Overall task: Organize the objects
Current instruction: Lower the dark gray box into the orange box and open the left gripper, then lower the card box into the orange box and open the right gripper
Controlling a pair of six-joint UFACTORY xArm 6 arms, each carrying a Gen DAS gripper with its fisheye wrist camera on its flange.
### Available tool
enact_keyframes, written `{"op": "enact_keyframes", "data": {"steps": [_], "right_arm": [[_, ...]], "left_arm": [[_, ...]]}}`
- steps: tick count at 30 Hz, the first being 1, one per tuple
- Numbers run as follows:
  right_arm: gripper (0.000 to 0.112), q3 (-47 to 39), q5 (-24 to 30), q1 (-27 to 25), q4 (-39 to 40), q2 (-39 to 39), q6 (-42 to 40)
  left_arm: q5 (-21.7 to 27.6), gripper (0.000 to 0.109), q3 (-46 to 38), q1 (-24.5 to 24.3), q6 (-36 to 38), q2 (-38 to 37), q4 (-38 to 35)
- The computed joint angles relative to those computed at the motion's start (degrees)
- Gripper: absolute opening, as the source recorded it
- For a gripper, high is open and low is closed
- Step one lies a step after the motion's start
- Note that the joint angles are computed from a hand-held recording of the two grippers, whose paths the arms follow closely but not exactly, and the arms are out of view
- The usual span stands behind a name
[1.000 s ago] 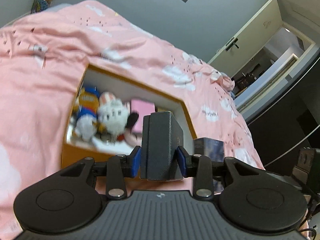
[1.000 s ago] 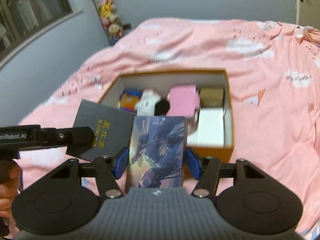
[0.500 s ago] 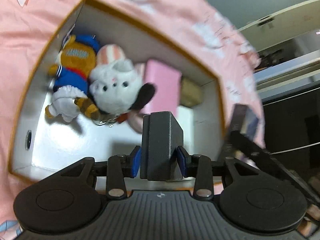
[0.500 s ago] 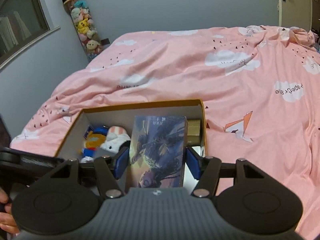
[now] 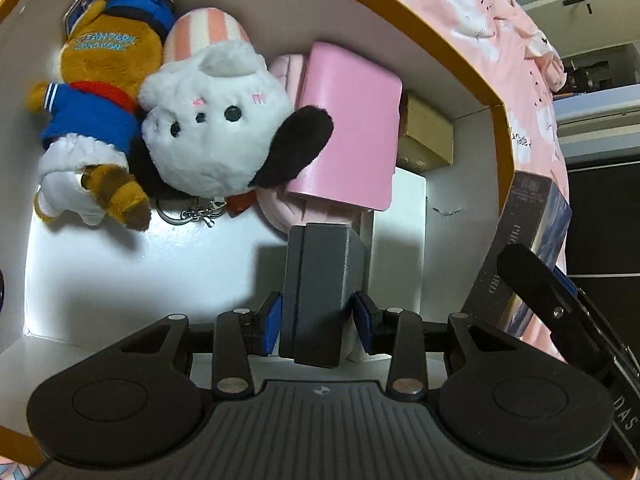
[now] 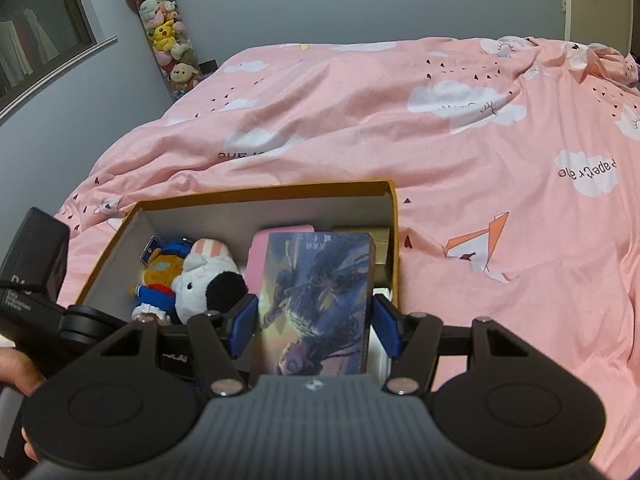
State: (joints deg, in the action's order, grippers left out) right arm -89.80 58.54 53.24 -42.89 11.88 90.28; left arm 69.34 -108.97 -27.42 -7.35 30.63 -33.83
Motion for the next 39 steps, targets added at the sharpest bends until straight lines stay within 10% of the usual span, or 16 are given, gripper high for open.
{"op": "enact_keyframes", "data": {"steps": [8, 16, 26, 39], "right_arm": [[0.063, -0.05, 0.75, 0.51, -0.50, 0.01, -1.09], [0.063, -0.95, 1.18, 0.41, -0.11, 0.90, -2.04], [0.063, -0.60, 0.47, 0.05, 1.41, 0.87, -3.06], [0.063, -2.34, -20.15, -5.07, 25.51, 6.56, -11.68]], "left_arm": [[2.12, 0.066, -4.17, -1.80, 3.71, 0.84, 12.20], [4.27, 0.021, -5.20, -0.06, 4.49, 2.48, 6.73], [3.63, 0.017, -4.50, -0.29, 5.84, 2.27, 5.30], [-14.48, 0.018, 10.35, 3.37, 14.81, -12.54, 8.98]]}}
